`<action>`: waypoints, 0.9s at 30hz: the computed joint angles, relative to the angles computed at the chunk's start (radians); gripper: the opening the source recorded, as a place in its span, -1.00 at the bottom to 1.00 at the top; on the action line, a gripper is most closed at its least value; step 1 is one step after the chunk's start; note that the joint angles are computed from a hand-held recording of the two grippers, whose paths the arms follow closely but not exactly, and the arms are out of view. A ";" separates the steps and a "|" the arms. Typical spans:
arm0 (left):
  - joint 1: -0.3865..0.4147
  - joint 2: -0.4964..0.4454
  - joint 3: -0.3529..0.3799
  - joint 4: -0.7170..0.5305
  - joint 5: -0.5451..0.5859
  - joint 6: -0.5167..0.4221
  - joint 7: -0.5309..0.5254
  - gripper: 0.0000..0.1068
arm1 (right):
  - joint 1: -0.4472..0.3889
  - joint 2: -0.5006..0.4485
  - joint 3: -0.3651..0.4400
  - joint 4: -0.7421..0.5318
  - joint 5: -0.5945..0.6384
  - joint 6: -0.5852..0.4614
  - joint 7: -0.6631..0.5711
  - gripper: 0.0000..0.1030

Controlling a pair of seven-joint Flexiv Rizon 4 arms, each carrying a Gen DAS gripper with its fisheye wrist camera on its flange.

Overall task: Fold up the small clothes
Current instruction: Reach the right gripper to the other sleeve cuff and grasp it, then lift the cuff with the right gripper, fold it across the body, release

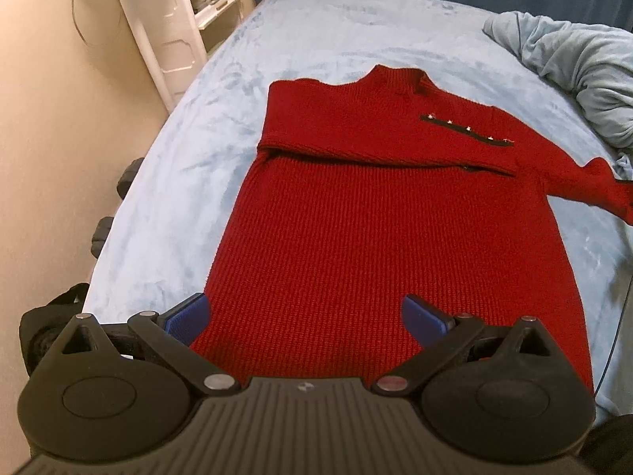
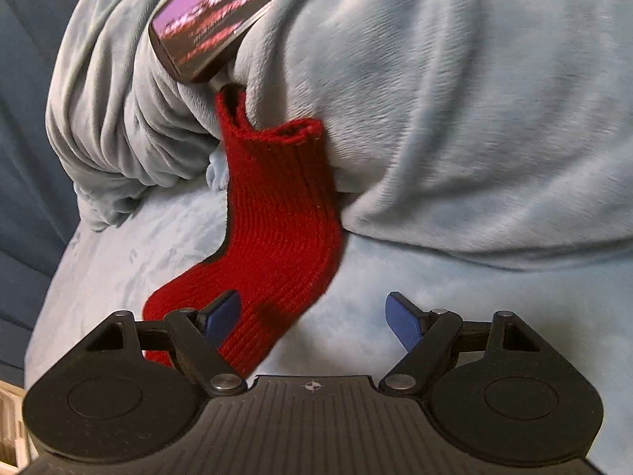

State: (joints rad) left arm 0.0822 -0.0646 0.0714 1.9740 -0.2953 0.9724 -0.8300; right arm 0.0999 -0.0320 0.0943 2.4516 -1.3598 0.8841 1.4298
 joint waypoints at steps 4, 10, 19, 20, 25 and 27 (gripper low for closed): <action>-0.005 -0.005 -0.002 -0.002 0.026 0.009 -0.013 0.92 | -0.010 -0.039 -0.021 -0.029 -0.028 -0.002 -0.045 0.82; -0.010 -0.005 -0.003 0.005 0.053 0.033 -0.024 0.92 | -0.024 -0.060 -0.037 -0.051 -0.055 -0.012 -0.129 -0.82; -0.012 -0.022 -0.006 -0.016 0.067 0.020 -0.061 0.92 | -0.040 0.149 0.027 0.088 -0.298 -0.072 0.219 -0.81; -0.011 -0.020 -0.007 -0.014 0.059 0.015 -0.058 0.92 | -0.033 0.180 0.036 0.103 -0.300 -0.090 0.227 -0.81; -0.012 -0.016 -0.006 0.002 0.055 0.032 -0.039 0.92 | -0.028 0.211 0.018 0.129 -0.278 -0.082 0.205 -0.81; -0.010 -0.016 -0.006 0.000 0.047 0.024 -0.042 0.92 | -0.028 0.162 0.006 0.113 -0.217 -0.047 0.137 -0.81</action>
